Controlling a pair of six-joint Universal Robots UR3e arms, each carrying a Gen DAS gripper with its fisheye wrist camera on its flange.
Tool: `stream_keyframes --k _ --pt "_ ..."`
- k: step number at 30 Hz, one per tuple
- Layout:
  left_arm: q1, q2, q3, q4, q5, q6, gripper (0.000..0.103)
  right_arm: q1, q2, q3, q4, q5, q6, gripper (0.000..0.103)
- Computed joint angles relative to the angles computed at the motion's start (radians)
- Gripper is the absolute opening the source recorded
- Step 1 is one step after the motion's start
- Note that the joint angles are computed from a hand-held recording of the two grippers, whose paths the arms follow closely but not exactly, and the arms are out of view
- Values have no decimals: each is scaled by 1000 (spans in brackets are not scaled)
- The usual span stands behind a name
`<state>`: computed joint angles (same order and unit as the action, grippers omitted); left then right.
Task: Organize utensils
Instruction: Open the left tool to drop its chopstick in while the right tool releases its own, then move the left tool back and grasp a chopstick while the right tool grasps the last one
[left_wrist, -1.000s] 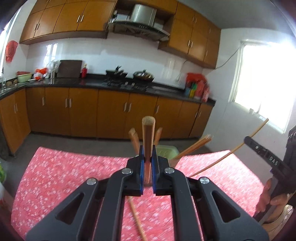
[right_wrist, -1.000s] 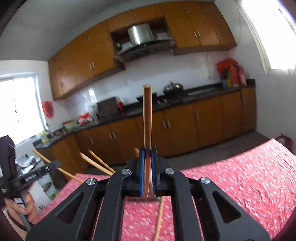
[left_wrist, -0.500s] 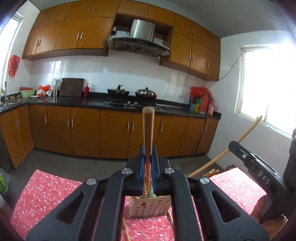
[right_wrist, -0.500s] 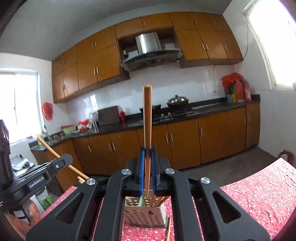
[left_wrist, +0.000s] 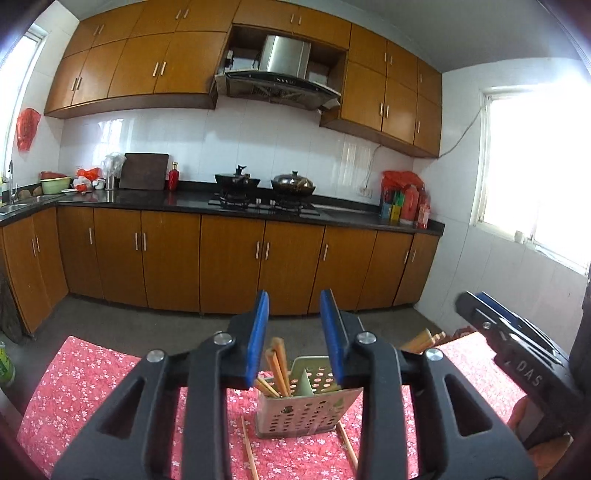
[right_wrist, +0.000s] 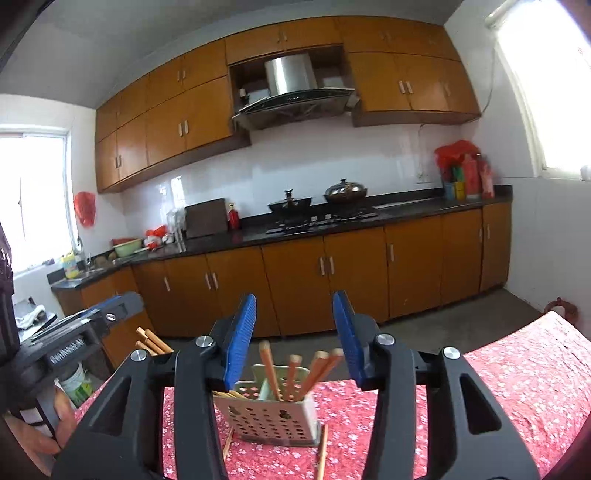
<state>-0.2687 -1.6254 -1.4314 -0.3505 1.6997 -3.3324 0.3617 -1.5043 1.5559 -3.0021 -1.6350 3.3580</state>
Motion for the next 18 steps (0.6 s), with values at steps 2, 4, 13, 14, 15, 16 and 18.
stream_keyframes --k 2,4,13,14,15,16,18 --pt "6 57 -60 14 5 -6 33 -14 -46 44 13 -16 9 47" --pt "15 119 -132 27 6 -11 35 -32 -101 116 25 -36 13 48" --pt "161 405 -622 -11 -33 -1 41 -105 -158 417 165 61 17 43" --pt "178 415 -661 -24 -51 -1 41 -103 -139 434 175 95 13 38" --pt "194 417 -701 -43 -73 -3 41 -95 -110 446 190 137 10 37" --pt "201 414 -727 -53 -87 -7 41 -87 -91 451 193 158 9 35" --pt "198 401 -779 -51 -114 -18 41 -45 -36 446 198 167 4 33"
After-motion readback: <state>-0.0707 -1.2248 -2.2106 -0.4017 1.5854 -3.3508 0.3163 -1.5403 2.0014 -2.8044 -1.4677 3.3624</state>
